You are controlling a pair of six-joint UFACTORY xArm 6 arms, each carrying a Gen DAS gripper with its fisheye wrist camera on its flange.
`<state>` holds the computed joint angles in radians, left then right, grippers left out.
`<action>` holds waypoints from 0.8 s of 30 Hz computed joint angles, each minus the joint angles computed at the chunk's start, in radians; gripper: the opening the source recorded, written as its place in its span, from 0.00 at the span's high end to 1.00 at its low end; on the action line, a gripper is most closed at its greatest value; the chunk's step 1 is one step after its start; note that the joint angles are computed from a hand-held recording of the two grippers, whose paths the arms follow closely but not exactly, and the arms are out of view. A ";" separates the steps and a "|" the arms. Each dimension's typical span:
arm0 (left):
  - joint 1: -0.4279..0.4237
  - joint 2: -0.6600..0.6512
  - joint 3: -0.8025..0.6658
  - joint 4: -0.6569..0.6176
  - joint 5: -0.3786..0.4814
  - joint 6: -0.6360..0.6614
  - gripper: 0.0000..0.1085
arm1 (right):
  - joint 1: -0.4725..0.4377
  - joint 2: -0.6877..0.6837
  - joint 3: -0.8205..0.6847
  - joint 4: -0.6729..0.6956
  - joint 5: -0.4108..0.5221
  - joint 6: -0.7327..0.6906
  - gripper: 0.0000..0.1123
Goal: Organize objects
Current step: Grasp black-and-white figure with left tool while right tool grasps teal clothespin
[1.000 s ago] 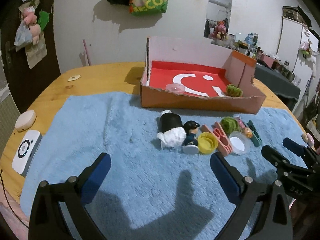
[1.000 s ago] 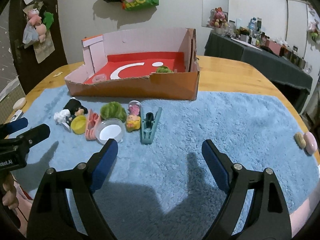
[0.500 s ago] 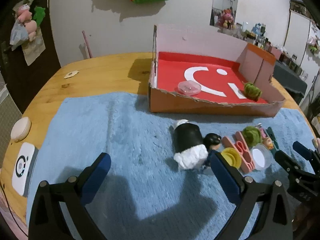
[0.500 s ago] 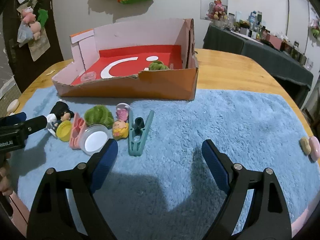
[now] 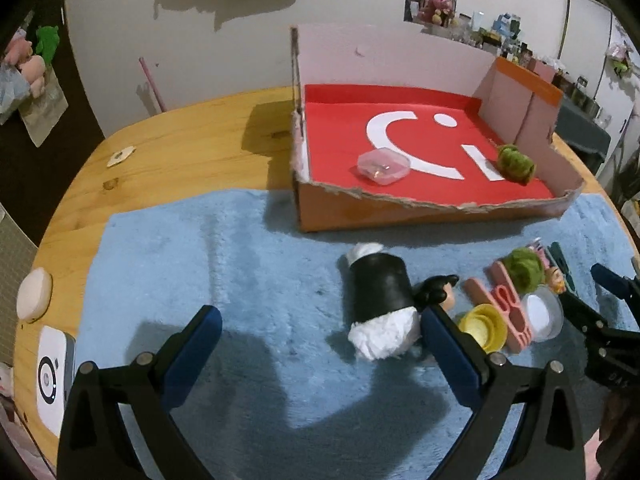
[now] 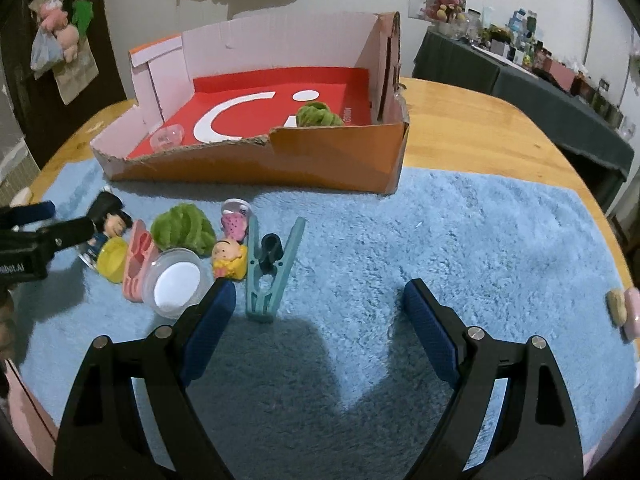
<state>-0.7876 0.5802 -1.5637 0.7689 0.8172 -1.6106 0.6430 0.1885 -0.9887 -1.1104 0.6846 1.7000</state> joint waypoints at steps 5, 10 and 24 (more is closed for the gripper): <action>0.010 -0.026 0.046 0.000 -0.025 0.001 0.05 | -0.004 -0.011 0.009 0.012 0.021 -0.010 0.23; 0.013 -0.019 0.052 -0.034 -0.073 0.068 0.14 | -0.022 -0.032 0.031 0.021 -0.009 -0.011 0.23; 0.016 0.011 0.004 -0.021 -0.057 0.176 0.25 | -0.044 -0.007 0.000 0.069 -0.048 -0.165 0.25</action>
<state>-0.7720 0.5909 -1.5598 0.7476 0.7600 -1.4350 0.5992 0.1813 -0.9892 -1.0419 0.6368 1.5353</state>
